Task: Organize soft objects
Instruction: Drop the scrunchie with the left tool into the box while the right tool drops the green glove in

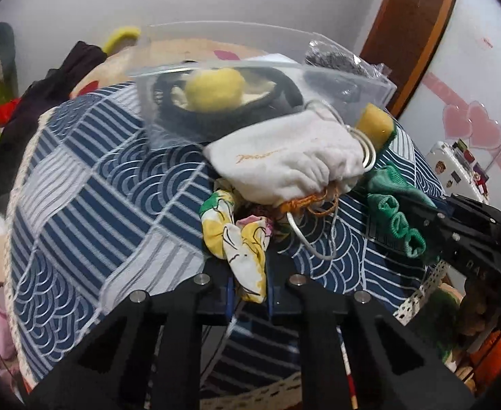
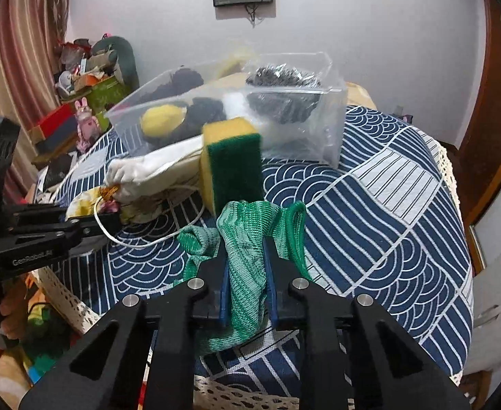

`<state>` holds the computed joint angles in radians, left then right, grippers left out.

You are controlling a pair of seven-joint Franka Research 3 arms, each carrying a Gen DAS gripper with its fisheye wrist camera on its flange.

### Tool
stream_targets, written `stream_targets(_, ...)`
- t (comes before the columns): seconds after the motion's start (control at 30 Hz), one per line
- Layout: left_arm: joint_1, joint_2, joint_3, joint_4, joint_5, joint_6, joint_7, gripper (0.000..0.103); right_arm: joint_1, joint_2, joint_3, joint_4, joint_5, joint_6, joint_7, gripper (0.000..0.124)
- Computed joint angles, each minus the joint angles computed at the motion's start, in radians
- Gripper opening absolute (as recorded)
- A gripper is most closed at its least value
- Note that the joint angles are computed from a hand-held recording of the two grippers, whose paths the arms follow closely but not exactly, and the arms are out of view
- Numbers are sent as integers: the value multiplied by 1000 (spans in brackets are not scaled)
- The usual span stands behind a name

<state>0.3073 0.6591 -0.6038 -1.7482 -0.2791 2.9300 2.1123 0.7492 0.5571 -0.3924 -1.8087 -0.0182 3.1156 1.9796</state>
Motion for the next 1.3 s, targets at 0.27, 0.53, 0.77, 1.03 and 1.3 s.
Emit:
stream_targets(0.27,76,-78,-43,-113,27,112,-4,13,76,-2,-90,-13,34,45,34,15)
stream_targets(0.53,186,-89,-151,-126,87,159,-40,13,196,8,-223,-22,94,96,24,15)
stream_targets(0.77,239,-57,-218,-84,169,188,-83,13,219,25,-258,10,161,133,-65,15)
stream_targets(1.03,194,-7,-200,16,283,213,-155,13,144,103,-195,176,225,119,-172,15)
stream_targets(1.3,77,66,-122,186,340,166,-200,13,101,222,-204,386,222,60,-146,15)
